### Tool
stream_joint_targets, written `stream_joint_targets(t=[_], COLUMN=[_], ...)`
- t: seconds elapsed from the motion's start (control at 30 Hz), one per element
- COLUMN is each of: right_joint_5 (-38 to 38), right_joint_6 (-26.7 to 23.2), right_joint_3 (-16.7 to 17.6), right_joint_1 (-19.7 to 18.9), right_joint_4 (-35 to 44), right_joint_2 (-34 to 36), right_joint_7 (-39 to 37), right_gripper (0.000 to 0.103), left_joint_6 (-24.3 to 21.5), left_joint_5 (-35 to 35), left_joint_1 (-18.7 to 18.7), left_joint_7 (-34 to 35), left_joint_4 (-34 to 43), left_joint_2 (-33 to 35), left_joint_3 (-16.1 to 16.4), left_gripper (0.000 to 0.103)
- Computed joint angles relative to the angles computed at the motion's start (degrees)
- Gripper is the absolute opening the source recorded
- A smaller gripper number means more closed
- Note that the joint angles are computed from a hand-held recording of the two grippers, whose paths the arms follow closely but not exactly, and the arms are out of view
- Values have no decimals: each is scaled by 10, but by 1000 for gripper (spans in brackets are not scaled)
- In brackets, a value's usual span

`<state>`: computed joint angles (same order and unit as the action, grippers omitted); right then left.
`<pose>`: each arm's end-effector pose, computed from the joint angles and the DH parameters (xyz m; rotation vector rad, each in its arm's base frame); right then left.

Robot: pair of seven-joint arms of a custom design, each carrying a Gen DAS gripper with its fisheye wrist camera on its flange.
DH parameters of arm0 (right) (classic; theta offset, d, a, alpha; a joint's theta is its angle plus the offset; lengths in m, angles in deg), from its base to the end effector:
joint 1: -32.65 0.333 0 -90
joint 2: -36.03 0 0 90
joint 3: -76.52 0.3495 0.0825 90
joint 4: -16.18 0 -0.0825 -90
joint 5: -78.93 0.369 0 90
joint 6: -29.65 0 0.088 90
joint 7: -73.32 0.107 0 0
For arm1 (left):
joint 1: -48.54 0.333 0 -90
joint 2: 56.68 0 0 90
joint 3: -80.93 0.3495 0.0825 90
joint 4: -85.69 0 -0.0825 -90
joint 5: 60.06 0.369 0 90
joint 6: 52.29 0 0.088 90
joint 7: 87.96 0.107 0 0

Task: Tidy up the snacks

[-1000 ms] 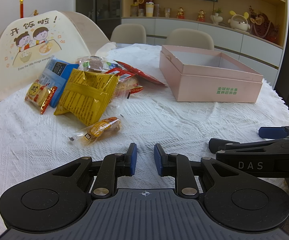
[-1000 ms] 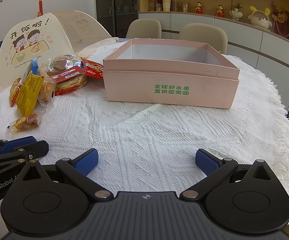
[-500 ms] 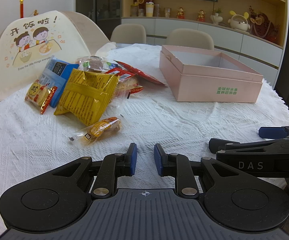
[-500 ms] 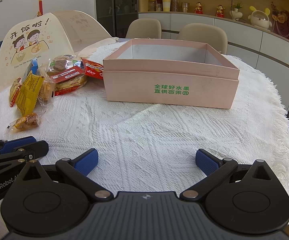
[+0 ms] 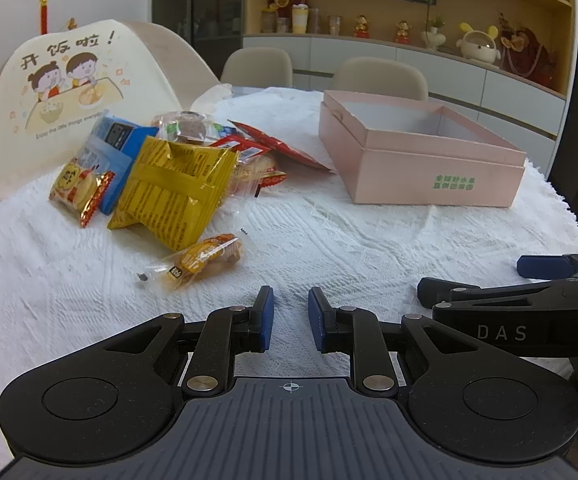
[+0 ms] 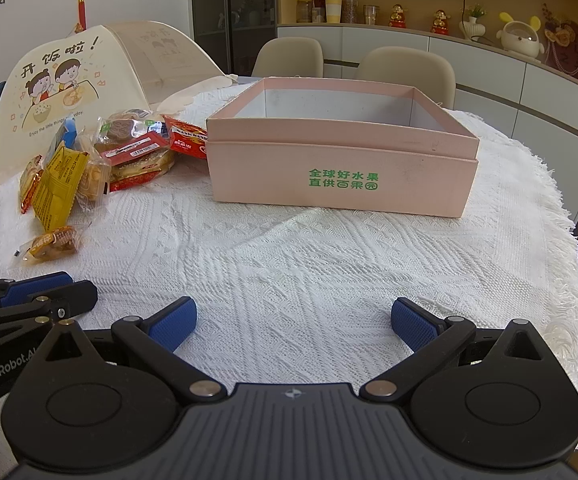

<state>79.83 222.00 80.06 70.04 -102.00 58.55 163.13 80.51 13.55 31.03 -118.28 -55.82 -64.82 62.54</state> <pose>0.4922 0.4186 0.3940 -2.0559 0.9757 -0.4330 0.3771 -0.2526 0.3966 -1.9589 1.1374 -0.5947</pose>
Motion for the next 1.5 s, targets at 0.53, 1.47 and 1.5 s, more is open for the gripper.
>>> stream_joint_targets(t=[0.53,1.47,1.5], right_joint_5=[-63,74,68], right_joint_6=[-284,-631,-614], right_joint_3=[24,101,95], right_joint_1=[-20,43,49], right_joint_4=[106,615,590], right_joint_2=[-13,231,216], right_joint_7=[63,-110,-118], right_gripper=[103,84,84], left_joint_6=[138,295,287], left_joint_5=[-166,-505,-514], left_joint_1=[39,209,213], left_joint_7=[205,409,415], left_joint_4=[-46,-196,-196], left_joint_2=[-118,-270,-271], left_joint_3=[38,122,120], left_gripper=[24,23,23])
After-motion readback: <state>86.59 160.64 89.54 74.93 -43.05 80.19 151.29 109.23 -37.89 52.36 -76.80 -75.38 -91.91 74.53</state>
